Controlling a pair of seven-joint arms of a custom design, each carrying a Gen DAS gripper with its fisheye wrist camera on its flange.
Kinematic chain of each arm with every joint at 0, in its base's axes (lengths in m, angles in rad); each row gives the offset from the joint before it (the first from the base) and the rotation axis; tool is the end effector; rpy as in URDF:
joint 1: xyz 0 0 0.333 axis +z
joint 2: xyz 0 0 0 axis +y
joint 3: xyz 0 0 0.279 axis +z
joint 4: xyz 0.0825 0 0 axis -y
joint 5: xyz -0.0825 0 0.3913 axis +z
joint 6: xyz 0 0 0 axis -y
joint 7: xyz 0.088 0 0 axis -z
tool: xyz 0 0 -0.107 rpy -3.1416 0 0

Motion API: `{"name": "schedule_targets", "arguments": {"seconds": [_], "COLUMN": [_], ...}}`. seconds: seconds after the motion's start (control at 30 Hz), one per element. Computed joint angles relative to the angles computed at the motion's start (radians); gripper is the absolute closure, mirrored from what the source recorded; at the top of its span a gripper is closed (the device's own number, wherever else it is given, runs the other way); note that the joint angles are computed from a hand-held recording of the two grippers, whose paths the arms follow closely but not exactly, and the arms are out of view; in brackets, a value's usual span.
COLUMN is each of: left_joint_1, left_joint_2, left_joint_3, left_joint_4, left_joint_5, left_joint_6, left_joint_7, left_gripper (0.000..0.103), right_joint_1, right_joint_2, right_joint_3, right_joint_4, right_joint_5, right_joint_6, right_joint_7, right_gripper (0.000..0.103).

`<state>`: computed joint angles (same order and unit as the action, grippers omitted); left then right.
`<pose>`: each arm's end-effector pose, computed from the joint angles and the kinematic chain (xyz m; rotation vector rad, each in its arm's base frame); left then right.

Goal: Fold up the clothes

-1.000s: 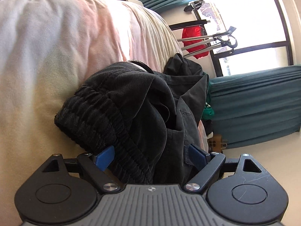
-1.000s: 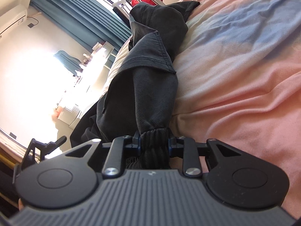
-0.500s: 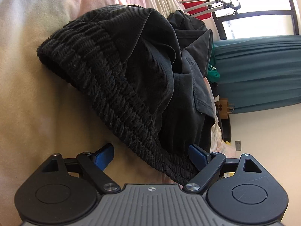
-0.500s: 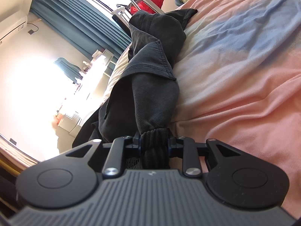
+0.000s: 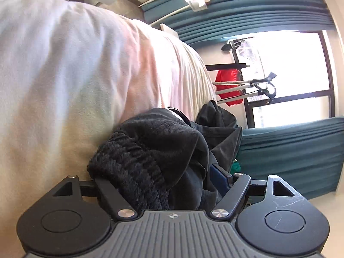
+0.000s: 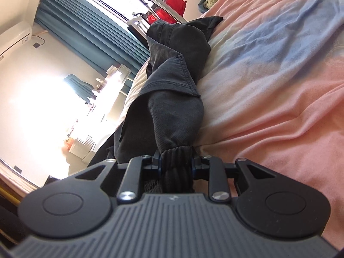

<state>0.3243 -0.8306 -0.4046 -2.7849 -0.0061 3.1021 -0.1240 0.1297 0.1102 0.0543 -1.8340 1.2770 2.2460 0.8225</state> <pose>0.3879 -0.0408 0.5240 -2.4956 0.0121 -1.5481 0.6149 0.1411 0.4784 -1.5842 1.2808 0.3485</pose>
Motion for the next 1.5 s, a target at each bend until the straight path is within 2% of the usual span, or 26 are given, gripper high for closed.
{"name": "schedule_targets", "arguments": {"seconds": [0.07,0.13,0.17,0.2,0.23,0.27,0.37,0.47,0.53,0.67,0.77,0.87,0.93,1.1,1.17,1.23,1.27,1.3,1.33,1.37,1.4,1.43,1.5], "left_joint_1": [0.031,0.07,0.093,0.116,0.139,0.141,0.137,0.099,0.058,0.089,0.13,0.138,0.12,0.132,0.136,0.136,0.129,0.122,0.127,0.147,0.161,0.175,0.139], "left_joint_2": [0.02,0.027,0.025,0.024,0.025,0.031,0.074,0.12,0.129,0.237,0.327,0.378,0.42,0.428,0.404,0.361,0.332,0.303,0.271,0.236,0.199,0.152,0.081], "left_joint_3": [-0.017,-0.028,-0.031,-0.036,-0.04,-0.024,0.052,0.158,0.239,0.288,0.305,0.337,0.373,0.384,0.378,0.372,0.371,0.369,0.355,0.327,0.303,0.277,0.276], "left_joint_4": [0.021,0.037,0.044,0.051,0.06,0.088,0.184,0.294,0.369,0.573,0.665,0.658,0.652,0.584,0.554,0.517,0.5,0.484,0.471,0.453,0.435,0.405,0.37], "left_joint_5": [0.01,0.038,0.056,0.07,0.081,0.091,0.119,0.14,0.162,0.215,0.264,0.287,0.255,0.269,0.285,0.292,0.29,0.289,0.3,0.325,0.349,0.372,0.365], "left_joint_6": [-0.014,0.0,0.021,0.043,0.063,0.043,-0.001,-0.071,-0.154,-0.278,-0.345,-0.362,-0.37,-0.312,-0.302,-0.299,-0.318,-0.339,-0.372,-0.402,-0.433,-0.457,-0.513], "left_joint_7": [-0.003,0.007,0.022,0.039,0.059,0.096,0.208,0.337,0.435,0.598,0.634,0.645,0.654,0.657,0.668,0.686,0.706,0.726,0.735,0.722,0.71,0.685,0.694], "left_gripper": [0.037,0.066,0.083,0.09,0.09,0.092,0.093,0.093,0.093,0.093,0.093,0.092,0.092,0.087,0.087,0.078,0.07,0.055,0.047,0.03,0.014,0.01,0.008], "right_joint_1": [0.003,0.004,0.005,0.008,0.012,0.02,0.048,0.093,0.129,0.199,0.25,0.287,0.29,0.255,0.256,0.261,0.263,0.266,0.267,0.267,0.265,0.262,0.254], "right_joint_2": [-0.006,-0.022,-0.039,-0.052,-0.068,-0.086,-0.128,-0.148,-0.136,-0.079,-0.003,0.084,0.131,0.183,0.192,0.192,0.186,0.18,0.17,0.153,0.14,0.131,0.098], "right_joint_3": [0.0,0.0,-0.001,-0.003,-0.004,-0.004,-0.006,0.004,0.019,0.065,0.11,0.144,0.158,0.178,0.181,0.183,0.184,0.184,0.185,0.185,0.184,0.181,0.17], "right_joint_4": [-0.012,-0.033,-0.051,-0.064,-0.077,-0.09,-0.121,-0.136,-0.121,-0.063,0.007,0.076,0.11,0.178,0.209,0.236,0.241,0.247,0.245,0.233,0.226,0.223,0.203], "right_joint_5": [-0.025,-0.034,-0.029,-0.023,-0.018,-0.014,0.014,0.077,0.124,0.216,0.231,0.152,0.101,0.023,-0.048,-0.123,-0.158,-0.192,-0.218,-0.236,-0.247,-0.252,-0.268], "right_joint_6": [-0.003,-0.011,-0.016,-0.024,-0.034,-0.044,-0.076,-0.101,-0.109,-0.109,-0.061,0.007,0.02,-0.039,-0.056,-0.059,-0.061,-0.065,-0.069,-0.073,-0.082,-0.094,-0.107], "right_joint_7": [-0.002,-0.013,-0.025,-0.031,-0.038,-0.045,-0.052,-0.056,-0.054,-0.072,-0.071,-0.018,0.004,0.042,0.077,0.09,0.098,0.106,0.112,0.116,0.122,0.128,0.139], "right_gripper": [0.077,0.077,0.077,0.077,0.077,0.077,0.077,0.077,0.077,0.077,0.077,0.077,0.077,0.076,0.071,0.067,0.063,0.06,0.049,0.035,0.029,0.019,0.018]}}
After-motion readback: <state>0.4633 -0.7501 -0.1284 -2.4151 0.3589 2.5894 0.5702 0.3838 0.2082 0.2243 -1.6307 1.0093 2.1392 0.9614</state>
